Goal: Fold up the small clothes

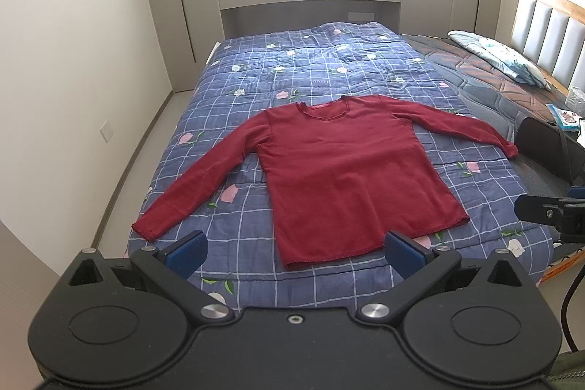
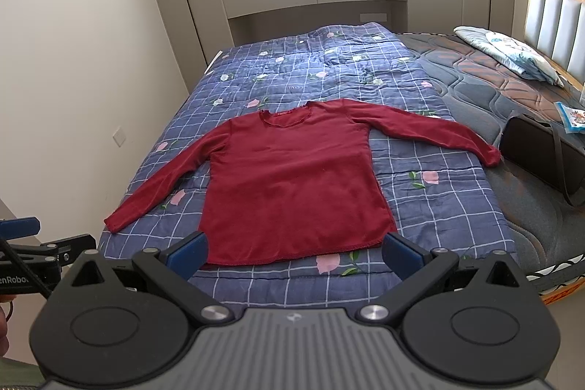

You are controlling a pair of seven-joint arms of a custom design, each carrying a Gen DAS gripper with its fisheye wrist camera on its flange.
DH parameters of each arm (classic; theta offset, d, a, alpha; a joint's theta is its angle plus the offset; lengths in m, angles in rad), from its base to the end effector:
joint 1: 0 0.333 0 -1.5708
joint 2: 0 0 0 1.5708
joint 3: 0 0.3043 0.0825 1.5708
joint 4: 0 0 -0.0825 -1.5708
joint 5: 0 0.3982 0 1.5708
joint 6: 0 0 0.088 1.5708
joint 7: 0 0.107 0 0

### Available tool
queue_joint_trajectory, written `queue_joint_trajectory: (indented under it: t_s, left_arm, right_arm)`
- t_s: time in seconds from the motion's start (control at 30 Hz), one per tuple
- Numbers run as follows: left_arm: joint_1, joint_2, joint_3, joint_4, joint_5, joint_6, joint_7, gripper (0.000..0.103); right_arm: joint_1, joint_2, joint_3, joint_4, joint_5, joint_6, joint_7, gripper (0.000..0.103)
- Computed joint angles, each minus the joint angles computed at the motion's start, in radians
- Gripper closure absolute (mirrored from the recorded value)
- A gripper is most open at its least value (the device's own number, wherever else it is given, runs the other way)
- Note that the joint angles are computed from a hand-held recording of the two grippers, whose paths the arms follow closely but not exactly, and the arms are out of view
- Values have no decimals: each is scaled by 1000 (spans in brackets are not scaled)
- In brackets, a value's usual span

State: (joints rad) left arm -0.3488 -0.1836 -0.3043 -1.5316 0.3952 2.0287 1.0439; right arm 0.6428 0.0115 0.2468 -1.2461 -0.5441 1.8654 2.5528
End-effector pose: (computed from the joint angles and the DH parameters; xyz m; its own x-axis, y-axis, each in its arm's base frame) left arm 0.4241 -0.3249 0.7883 -0.1587 -0.9843 -0.0769 -0.6792 0.1654 -0.7151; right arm 0.3904 0.4162 0.8106 -0.0266 -0.9851 -0.1702 -0.6973 0.1403 -0.7029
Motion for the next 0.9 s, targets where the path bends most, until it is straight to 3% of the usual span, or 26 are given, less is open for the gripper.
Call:
queue_joint_trajectory:
  t_s: [0.6, 0.9]
  left_arm:
    - [0, -18, 4, -26, -7, 27, -2, 1]
    - [9, -26, 13, -8, -26, 29, 26, 1]
  right_arm:
    - [26, 48, -2, 54, -10, 0, -45, 0]
    - [112, 151, -31, 239, -115, -37, -74, 0]
